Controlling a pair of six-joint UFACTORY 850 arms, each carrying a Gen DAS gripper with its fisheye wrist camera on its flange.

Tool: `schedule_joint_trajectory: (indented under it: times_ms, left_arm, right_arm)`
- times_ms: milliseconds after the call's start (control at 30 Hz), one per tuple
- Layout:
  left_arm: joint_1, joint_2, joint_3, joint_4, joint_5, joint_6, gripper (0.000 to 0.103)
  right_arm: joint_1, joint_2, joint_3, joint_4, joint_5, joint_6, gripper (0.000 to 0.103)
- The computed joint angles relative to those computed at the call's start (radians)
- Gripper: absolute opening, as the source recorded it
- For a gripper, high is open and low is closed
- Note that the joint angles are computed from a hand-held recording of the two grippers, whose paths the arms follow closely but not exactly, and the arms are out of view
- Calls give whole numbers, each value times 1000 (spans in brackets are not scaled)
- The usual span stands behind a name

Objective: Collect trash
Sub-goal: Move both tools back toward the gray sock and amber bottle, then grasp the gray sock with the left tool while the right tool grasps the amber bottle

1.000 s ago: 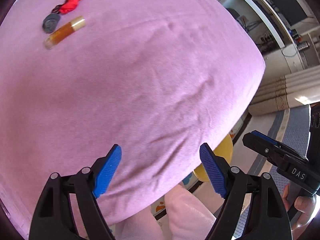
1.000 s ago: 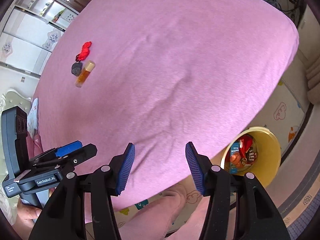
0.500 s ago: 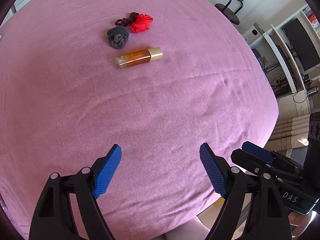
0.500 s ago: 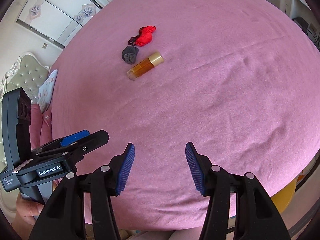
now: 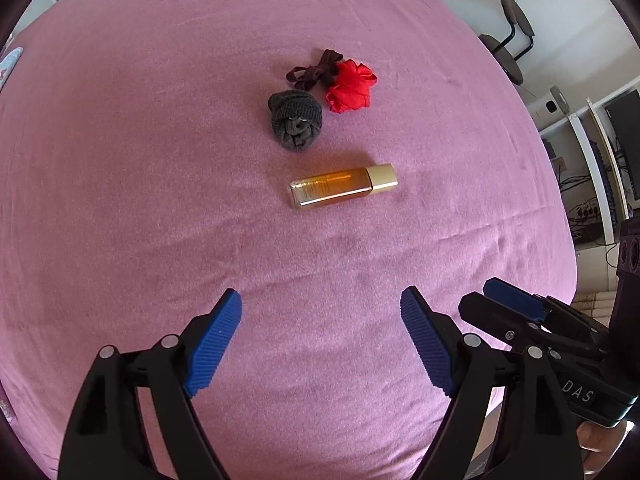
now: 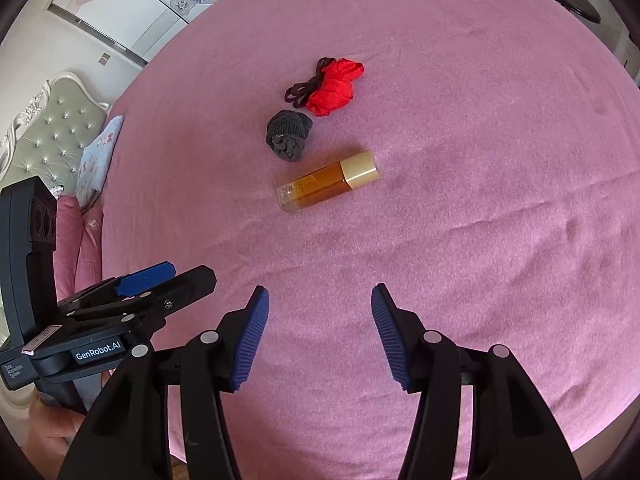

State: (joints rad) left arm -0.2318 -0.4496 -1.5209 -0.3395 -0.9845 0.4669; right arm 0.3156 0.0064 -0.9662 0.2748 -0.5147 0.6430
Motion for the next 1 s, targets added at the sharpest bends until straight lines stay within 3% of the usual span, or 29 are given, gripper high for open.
schedule_joint_trajectory:
  times_ms: [333, 533, 700, 867, 933, 1000]
  left_arm:
    - [-41, -284, -320, 58, -35, -136, 81]
    - [-74, -480, -571, 103, -91, -202, 81]
    - [-91, -651, -809, 151, -182, -264, 81]
    - [-99, -783, -1002, 161, -267, -241, 64]
    - [-100, -798, -1024, 154, -273, -239, 59]
    - [-96, -807, -1042, 120, -288, -223, 47]
  right_arm:
    - [-100, -158, -57, 226, 28, -255, 53]
    - [-120, -213, -71, 321, 50, -307, 53]
    - [-128, -259, -86, 411, 60, -343, 53]
    - [-126, -281, -88, 486, 83, -331, 54]
    - [-126, -290, -92, 517, 93, -315, 56]
    - [-123, -296, -100, 512, 104, -268, 56]
